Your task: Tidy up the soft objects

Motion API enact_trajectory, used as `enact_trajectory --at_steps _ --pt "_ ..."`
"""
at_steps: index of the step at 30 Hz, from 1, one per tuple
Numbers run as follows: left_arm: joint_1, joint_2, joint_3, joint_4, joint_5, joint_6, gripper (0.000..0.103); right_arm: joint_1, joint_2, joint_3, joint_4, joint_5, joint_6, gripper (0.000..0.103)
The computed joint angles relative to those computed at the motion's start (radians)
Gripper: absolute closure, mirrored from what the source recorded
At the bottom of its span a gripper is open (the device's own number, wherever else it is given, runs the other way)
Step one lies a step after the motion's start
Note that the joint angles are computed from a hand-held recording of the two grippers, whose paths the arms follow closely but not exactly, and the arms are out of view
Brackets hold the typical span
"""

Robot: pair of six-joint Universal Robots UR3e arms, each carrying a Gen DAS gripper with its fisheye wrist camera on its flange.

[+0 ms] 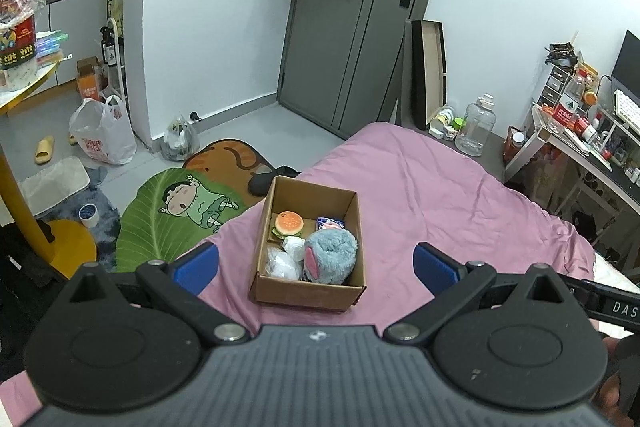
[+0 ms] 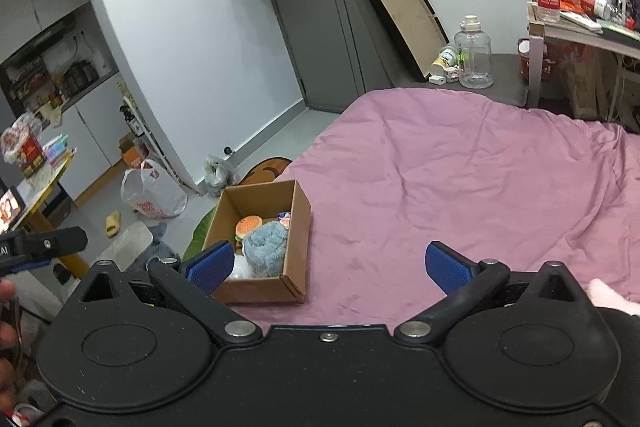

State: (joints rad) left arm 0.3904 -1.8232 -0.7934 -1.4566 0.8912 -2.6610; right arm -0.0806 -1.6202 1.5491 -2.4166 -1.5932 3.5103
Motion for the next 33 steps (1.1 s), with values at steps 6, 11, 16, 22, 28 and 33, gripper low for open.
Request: enact_trajectory --at_steps 6,11,16,22,28,33 --pt "0.035 0.074 -0.095 0.001 -0.018 0.054 0.0 -0.011 -0.055 0.042 0.024 0.038 -0.023 0.0" --pt "0.049 0.144 -0.217 0.089 -0.026 0.076 0.0 -0.017 -0.1 0.09 0.025 0.055 -0.032 0.0" --pt "0.047 0.156 -0.248 0.085 -0.02 0.094 0.0 -0.009 -0.111 0.124 0.01 0.054 -0.02 0.0" --pt "0.047 0.172 -0.284 0.086 -0.004 0.119 0.0 -0.002 -0.128 0.139 0.009 0.054 -0.031 0.0" --pt "0.045 0.179 -0.301 0.074 0.004 0.128 0.0 -0.004 -0.139 0.155 -0.001 0.064 -0.032 0.0" --pt "0.046 0.178 -0.303 0.073 0.009 0.126 0.0 -0.011 -0.147 0.155 0.004 0.075 -0.036 0.0"
